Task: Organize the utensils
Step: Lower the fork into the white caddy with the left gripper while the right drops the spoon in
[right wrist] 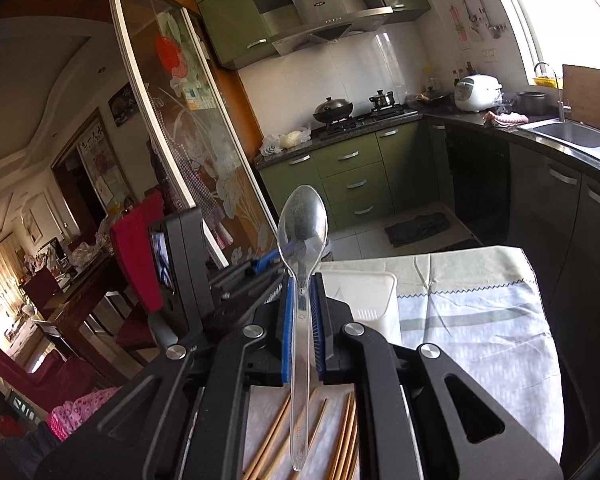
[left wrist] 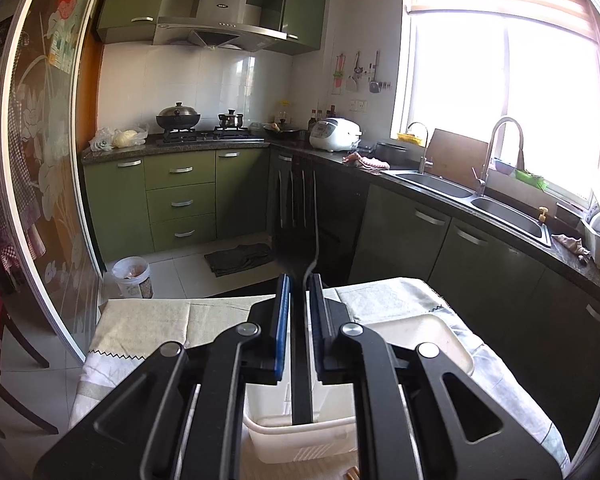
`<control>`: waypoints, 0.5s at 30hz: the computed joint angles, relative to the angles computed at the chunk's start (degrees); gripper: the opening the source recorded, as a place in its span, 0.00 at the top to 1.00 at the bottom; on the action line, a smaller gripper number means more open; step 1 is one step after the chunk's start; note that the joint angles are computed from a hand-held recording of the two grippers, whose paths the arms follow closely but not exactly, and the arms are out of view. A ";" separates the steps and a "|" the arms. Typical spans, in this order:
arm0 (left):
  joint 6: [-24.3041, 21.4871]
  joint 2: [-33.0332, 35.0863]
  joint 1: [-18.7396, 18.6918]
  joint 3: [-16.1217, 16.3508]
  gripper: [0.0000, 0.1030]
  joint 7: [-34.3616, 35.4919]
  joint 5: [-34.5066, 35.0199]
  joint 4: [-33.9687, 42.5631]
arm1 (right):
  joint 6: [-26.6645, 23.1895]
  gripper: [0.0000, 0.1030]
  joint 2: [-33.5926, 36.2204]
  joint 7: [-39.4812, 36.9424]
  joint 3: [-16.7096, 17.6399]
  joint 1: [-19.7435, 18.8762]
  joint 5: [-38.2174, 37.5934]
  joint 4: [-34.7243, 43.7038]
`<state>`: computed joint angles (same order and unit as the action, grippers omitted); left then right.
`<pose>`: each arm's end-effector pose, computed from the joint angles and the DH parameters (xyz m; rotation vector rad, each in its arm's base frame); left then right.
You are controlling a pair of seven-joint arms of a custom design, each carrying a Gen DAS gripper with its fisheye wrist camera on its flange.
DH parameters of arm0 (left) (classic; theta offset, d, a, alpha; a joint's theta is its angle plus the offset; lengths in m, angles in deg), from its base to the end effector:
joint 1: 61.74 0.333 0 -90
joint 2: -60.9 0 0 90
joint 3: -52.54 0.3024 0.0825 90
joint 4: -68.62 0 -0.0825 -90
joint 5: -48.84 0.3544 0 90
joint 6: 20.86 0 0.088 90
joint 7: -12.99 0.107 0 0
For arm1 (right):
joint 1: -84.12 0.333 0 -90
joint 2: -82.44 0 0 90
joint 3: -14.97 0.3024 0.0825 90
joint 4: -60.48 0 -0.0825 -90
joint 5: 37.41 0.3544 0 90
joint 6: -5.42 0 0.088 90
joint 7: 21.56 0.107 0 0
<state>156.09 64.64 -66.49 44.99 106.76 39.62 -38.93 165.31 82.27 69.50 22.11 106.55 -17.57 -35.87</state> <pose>0.5851 -0.1115 0.6129 -1.4692 1.6561 -1.1663 0.5098 0.2716 0.7083 -1.5950 1.2447 -0.3352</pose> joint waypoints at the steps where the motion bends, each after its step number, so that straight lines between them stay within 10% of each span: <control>1: -0.01 -0.09 0.25 -0.23 0.84 0.86 -0.96 -0.18 | 0.29 0.91 1.47 1.52 -0.05 -0.05 -1.99 2.13; 4: 0.50 -1.09 0.97 -0.85 0.67 3.72 -5.04 -1.28 | 1.32 0.91 5.83 6.52 -0.15 -0.35 -7.84 8.42; 15: -1.39 -12.13 -0.17 1.86 0.53 16.26 -22.97 -10.62 | 1.70 0.91 24.64 30.20 -8.45 4.67 -35.98 33.62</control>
